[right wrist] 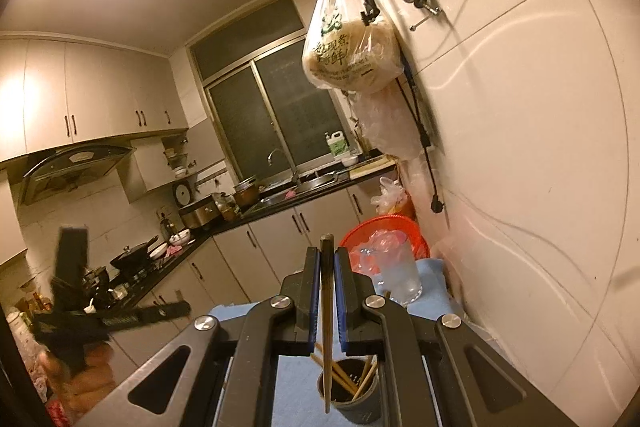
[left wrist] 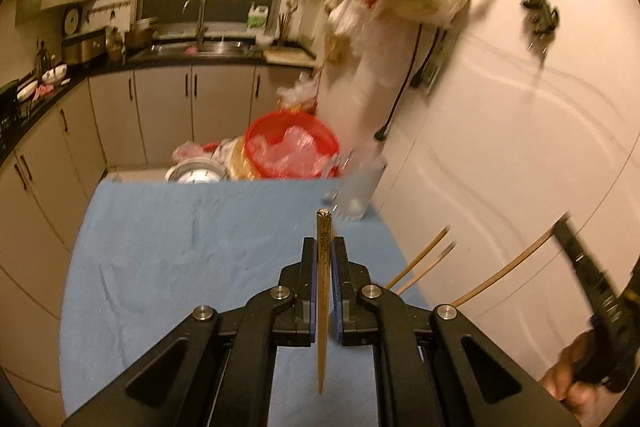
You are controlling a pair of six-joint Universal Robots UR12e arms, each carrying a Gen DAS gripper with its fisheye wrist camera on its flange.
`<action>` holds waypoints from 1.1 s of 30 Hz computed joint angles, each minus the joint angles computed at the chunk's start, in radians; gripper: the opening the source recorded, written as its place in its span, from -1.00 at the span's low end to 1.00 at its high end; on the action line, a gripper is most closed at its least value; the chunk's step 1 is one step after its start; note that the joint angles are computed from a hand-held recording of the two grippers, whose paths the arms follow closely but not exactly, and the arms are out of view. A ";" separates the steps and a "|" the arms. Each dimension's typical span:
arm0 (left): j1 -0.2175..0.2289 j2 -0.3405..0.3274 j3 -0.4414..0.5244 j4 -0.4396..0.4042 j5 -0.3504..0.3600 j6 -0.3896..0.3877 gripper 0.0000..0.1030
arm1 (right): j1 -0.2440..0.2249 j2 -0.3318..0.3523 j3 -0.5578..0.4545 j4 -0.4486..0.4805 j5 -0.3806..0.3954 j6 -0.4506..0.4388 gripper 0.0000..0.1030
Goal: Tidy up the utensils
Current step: 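Lower both held chopsticks into the black holder and open both tools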
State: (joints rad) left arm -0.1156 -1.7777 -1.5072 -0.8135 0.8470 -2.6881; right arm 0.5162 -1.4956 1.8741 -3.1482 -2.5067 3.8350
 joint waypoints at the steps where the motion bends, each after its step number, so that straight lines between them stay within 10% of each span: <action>1: -0.003 0.000 0.000 0.023 -0.009 -0.016 -0.87 | -0.003 0.001 0.000 -0.006 -0.007 0.001 -0.86; 15: -0.080 -0.048 -0.034 0.280 0.041 -0.168 -0.86 | -0.062 0.018 0.016 0.052 0.011 0.052 -0.85; 33: -0.066 -0.056 -0.001 0.178 -0.007 -0.158 -0.86 | -0.089 0.025 0.037 0.144 0.104 0.119 -0.86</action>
State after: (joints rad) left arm -0.1820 -1.8332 -1.5082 -0.6356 0.8399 -2.8458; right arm 0.4275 -1.4702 1.9114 -3.0041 -2.4026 3.9543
